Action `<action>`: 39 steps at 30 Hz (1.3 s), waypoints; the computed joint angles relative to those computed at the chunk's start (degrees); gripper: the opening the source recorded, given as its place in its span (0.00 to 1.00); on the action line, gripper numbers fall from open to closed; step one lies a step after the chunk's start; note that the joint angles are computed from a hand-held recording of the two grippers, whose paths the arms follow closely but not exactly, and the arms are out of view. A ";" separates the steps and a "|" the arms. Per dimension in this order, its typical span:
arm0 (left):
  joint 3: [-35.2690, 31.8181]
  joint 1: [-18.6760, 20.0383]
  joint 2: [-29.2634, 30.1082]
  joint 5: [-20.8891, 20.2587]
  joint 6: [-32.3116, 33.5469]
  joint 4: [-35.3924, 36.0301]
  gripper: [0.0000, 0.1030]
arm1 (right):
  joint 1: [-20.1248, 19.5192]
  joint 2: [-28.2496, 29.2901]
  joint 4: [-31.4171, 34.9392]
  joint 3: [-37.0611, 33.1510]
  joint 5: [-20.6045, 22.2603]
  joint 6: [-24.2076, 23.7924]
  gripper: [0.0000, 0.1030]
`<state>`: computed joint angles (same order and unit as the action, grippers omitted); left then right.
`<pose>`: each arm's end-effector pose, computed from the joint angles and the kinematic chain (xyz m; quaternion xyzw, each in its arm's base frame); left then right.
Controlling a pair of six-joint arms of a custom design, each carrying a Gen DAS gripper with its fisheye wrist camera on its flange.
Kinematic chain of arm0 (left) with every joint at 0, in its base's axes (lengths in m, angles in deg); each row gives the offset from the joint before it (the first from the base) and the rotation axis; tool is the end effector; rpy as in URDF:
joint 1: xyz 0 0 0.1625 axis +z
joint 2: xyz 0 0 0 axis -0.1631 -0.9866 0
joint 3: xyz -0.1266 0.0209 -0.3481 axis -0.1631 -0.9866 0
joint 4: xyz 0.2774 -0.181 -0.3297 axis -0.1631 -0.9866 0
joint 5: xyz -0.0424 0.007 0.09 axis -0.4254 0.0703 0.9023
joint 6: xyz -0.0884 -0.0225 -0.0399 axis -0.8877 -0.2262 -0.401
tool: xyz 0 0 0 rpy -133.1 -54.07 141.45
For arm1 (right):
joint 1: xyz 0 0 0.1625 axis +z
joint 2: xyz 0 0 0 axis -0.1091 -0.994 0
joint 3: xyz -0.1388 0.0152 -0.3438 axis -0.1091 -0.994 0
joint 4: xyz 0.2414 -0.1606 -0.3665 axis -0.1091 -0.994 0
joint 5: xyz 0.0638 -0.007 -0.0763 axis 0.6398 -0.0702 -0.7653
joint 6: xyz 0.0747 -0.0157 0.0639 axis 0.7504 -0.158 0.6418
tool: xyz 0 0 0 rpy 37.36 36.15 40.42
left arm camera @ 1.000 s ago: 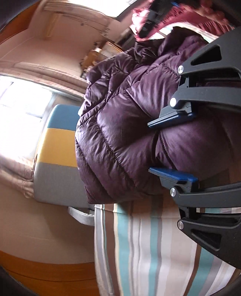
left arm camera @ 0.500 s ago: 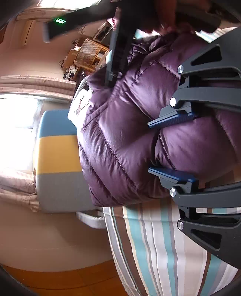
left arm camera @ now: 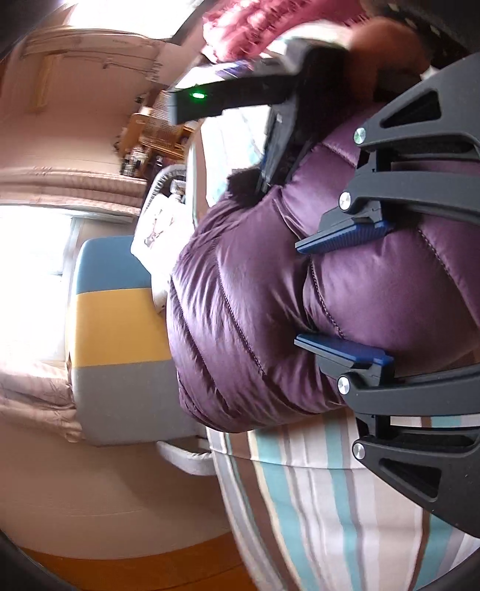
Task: Fold large clothes
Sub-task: 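Grasp the jacket edge with the right tool and tuck it while the left tool presses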
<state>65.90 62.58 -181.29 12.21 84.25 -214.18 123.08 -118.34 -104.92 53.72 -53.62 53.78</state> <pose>-0.1009 -0.4499 0.3623 0.3018 0.8679 -0.3328 0.2118 0.3111 -0.4873 0.0722 0.0623 -0.8647 0.3893 0.3112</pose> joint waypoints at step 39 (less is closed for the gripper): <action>3.94 -0.38 -6.34 3.58 -4.53 2.07 0.74 | 6.78 -12.92 -0.62 12.85 3.09 3.15 0.40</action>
<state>69.83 62.20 -187.63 15.80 79.72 -212.11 129.86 -131.26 -105.55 66.58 -50.52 56.93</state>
